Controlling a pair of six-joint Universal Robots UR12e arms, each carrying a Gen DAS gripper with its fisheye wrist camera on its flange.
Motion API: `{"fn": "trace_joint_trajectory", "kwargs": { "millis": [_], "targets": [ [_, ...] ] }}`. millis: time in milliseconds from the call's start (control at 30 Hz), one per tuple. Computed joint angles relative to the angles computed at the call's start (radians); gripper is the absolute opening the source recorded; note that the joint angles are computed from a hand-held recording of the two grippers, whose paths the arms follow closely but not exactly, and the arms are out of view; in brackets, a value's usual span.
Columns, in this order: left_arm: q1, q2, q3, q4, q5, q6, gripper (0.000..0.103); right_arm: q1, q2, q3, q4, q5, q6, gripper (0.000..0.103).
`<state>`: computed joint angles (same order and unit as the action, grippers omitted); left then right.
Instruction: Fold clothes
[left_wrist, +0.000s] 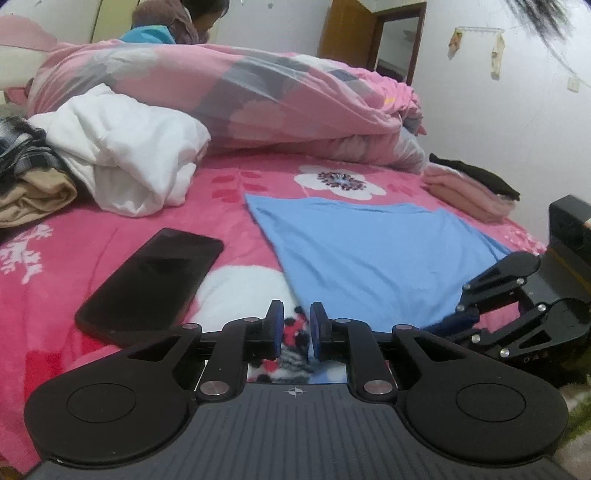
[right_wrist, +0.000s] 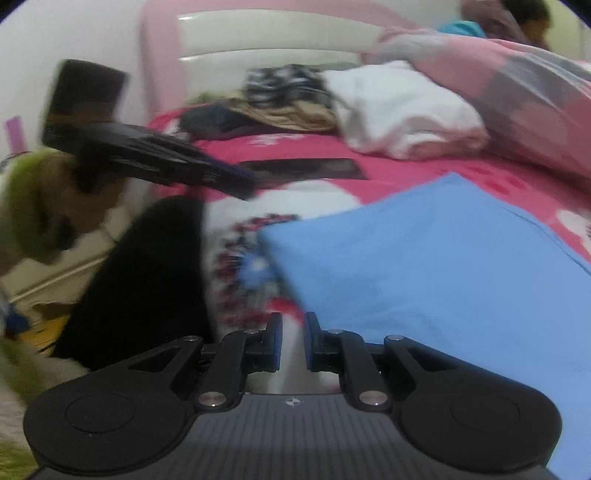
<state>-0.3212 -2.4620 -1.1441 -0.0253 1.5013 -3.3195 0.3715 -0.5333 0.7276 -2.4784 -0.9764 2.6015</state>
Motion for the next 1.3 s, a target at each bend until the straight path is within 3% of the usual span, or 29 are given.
{"fn": "trace_joint_trajectory", "kwargs": {
  "millis": [100, 167, 300, 400, 500, 567, 600, 700, 767, 833, 933, 1067, 1167, 1200, 1267, 1300],
  "targets": [
    [-0.005, -0.014, 0.027, -0.021, 0.030, -0.010, 0.015, 0.007, 0.021, -0.019, -0.108, -0.034, 0.063, 0.013],
    [-0.009, -0.021, 0.041, -0.035, 0.052, -0.020, 0.015, 0.013, 0.047, -0.050, -0.128, -0.039, 0.085, 0.013],
    [-0.011, -0.004, 0.019, -0.042, 0.094, -0.023, 0.015, 0.024, 0.032, -0.027, 0.013, 0.047, -0.089, 0.011],
    [-0.014, 0.004, 0.005, -0.037, 0.125, -0.032, 0.015, 0.031, 0.004, 0.035, -0.093, 0.035, -0.147, 0.011],
    [-0.015, -0.002, 0.014, -0.026, 0.138, -0.054, 0.015, 0.021, 0.049, -0.038, -0.188, 0.004, 0.031, 0.012],
    [-0.016, -0.011, 0.029, -0.020, 0.138, -0.073, 0.017, 0.021, 0.083, -0.094, -0.170, -0.023, 0.094, 0.012],
    [-0.016, -0.016, 0.038, -0.018, 0.136, -0.081, 0.018, 0.022, 0.088, -0.103, -0.132, -0.018, 0.081, 0.012],
    [-0.019, -0.034, 0.069, -0.009, 0.127, -0.099, 0.021, 0.021, 0.038, -0.013, -0.076, 0.092, -0.046, 0.012],
    [-0.022, -0.051, 0.100, -0.016, 0.109, -0.114, 0.023, 0.012, 0.001, 0.057, -0.104, 0.142, -0.048, 0.012],
    [-0.024, -0.070, 0.135, -0.026, 0.066, -0.114, 0.024, 0.000, -0.022, 0.106, -0.172, 0.118, 0.054, 0.012],
    [-0.030, -0.105, 0.199, -0.051, -0.004, -0.087, 0.028, -0.037, -0.055, 0.168, -0.268, 0.067, 0.350, 0.012],
    [-0.041, -0.156, 0.297, -0.142, -0.065, -0.045, 0.029, -0.090, -0.138, 0.318, -0.435, -0.077, 0.652, 0.013],
    [-0.049, -0.178, 0.343, -0.207, -0.075, -0.011, 0.029, -0.125, -0.206, 0.439, -0.544, -0.207, 0.847, 0.018],
    [-0.051, -0.182, 0.353, -0.227, -0.070, -0.003, 0.029, -0.137, -0.229, 0.477, -0.570, -0.257, 0.920, 0.025],
    [-0.054, -0.184, 0.359, -0.259, -0.061, 0.006, 0.029, -0.162, -0.253, 0.529, -0.608, -0.312, 1.103, 0.031],
    [-0.055, -0.183, 0.358, -0.267, -0.057, 0.004, 0.029, -0.175, -0.255, 0.547, -0.631, -0.295, 1.201, 0.032]
  ]
}}
